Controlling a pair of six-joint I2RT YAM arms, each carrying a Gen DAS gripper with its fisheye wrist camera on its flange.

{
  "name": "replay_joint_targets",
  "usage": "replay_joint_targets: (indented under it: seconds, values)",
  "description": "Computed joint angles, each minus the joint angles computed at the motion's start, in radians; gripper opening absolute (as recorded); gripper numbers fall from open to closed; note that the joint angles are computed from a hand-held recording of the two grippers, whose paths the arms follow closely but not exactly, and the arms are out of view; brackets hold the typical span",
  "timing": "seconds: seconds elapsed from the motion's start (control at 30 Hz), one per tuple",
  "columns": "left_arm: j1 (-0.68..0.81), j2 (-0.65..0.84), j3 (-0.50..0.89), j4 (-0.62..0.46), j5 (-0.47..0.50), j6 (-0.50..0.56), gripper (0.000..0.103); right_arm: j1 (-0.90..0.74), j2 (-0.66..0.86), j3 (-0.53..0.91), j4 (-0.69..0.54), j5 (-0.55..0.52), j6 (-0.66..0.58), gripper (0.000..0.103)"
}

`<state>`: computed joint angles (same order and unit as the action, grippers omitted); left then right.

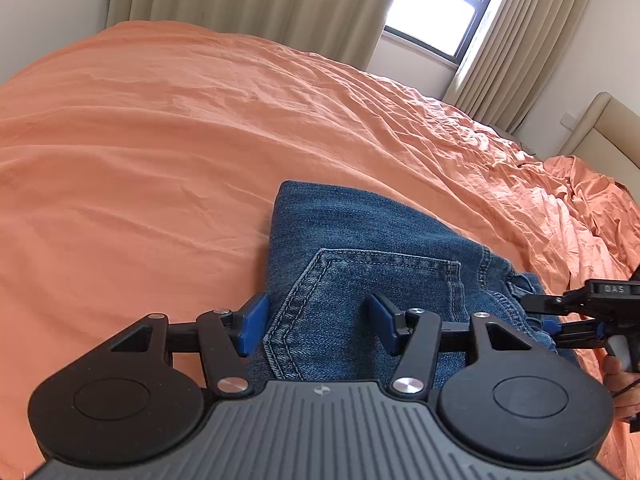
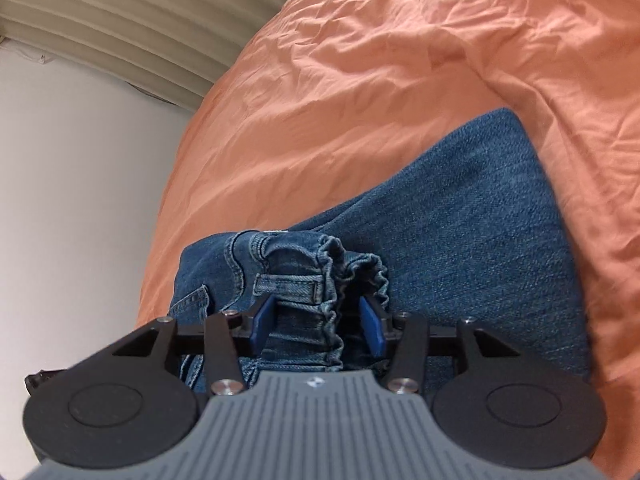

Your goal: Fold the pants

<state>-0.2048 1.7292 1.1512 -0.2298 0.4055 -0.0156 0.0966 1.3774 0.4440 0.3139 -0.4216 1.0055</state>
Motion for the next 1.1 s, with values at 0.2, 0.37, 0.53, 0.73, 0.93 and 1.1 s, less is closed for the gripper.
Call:
replay_joint_targets:
  seconds: [0.2, 0.37, 0.53, 0.73, 0.93, 1.1]
  values:
    - [0.009, -0.003, 0.010, -0.015, 0.007, -0.019, 0.064, 0.038, -0.034, 0.044, -0.064, 0.056, -0.063, 0.016]
    - [0.022, -0.028, 0.020, -0.027, 0.052, -0.059, 0.063, 0.115, -0.206, 0.202, -0.369, 0.167, -0.170, 0.013]
    - [0.021, -0.104, 0.002, -0.013, 0.086, -0.122, 0.063, 0.161, -0.310, 0.411, -0.609, 0.235, -0.261, 0.013]
    - [-0.026, -0.161, 0.013, -0.033, 0.089, -0.118, 0.063, 0.084, -0.366, 0.521, -0.841, 0.256, -0.299, 0.013]
    - [-0.098, -0.140, 0.012, -0.042, 0.007, -0.089, 0.063, -0.157, -0.411, 0.191, -0.717, 0.115, -0.307, 0.013]
    - [-0.131, -0.086, -0.005, -0.008, -0.030, -0.078, 0.063, -0.179, -0.301, 0.077, -0.546, 0.131, -0.292, 0.013]
